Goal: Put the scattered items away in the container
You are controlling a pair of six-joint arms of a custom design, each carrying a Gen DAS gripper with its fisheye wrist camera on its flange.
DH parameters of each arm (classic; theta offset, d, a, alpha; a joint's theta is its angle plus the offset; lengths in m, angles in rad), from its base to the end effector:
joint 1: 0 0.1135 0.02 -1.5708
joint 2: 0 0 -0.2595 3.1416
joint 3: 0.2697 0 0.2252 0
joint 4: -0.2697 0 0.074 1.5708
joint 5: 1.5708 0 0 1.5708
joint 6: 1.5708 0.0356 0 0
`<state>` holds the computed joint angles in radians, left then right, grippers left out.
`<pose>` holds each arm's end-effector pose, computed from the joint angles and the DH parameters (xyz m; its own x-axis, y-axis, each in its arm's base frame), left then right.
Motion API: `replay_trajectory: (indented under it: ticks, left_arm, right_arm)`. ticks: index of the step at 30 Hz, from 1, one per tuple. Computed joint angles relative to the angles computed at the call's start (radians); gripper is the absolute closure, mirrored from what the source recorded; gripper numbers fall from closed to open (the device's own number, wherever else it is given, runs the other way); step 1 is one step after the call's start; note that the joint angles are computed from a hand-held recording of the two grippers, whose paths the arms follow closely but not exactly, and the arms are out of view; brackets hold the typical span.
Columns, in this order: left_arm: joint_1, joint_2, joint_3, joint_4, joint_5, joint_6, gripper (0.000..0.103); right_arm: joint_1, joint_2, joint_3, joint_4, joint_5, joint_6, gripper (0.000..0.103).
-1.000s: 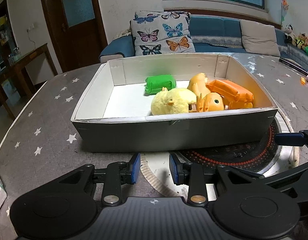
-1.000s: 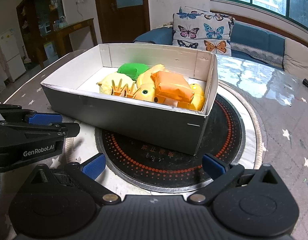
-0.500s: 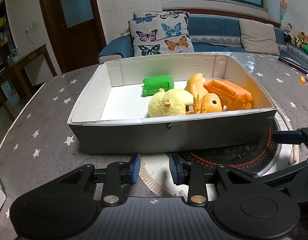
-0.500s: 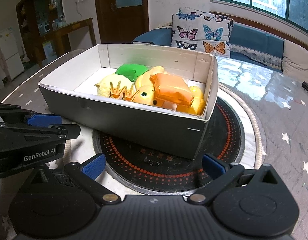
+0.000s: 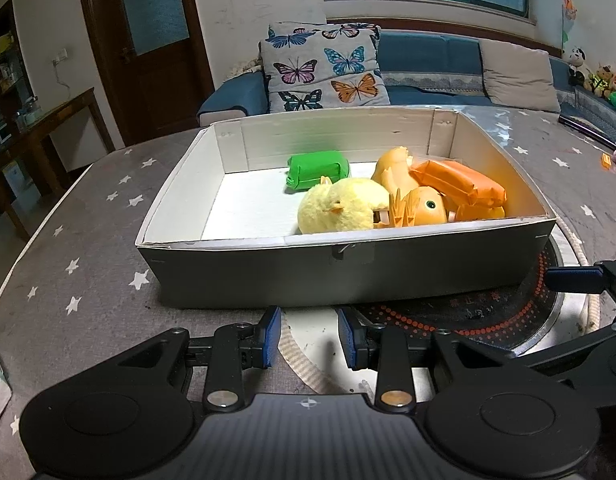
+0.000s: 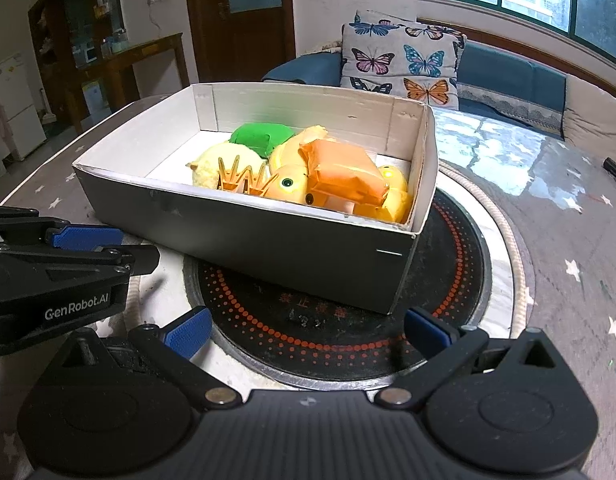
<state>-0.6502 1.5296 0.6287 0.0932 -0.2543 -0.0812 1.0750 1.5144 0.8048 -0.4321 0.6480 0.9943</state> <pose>0.2172 -0.1539 0.1615 -0.6096 0.3650 -0.7036 0.3994 0.9082 0.1251 0.1387 0.2112 0.1836 -0.7236 0.0672 -0.6870 0.0456 0.9977 0.0496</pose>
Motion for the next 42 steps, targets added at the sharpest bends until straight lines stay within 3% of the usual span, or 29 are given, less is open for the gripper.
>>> replay_trajectory:
  ticks: [42]
  left_arm:
    - [-0.009,-0.026,0.018,0.001,-0.023,0.018,0.069]
  right_arm:
    - [-0.014,0.003,0.032,-0.023,0.017,-0.008,0.0]
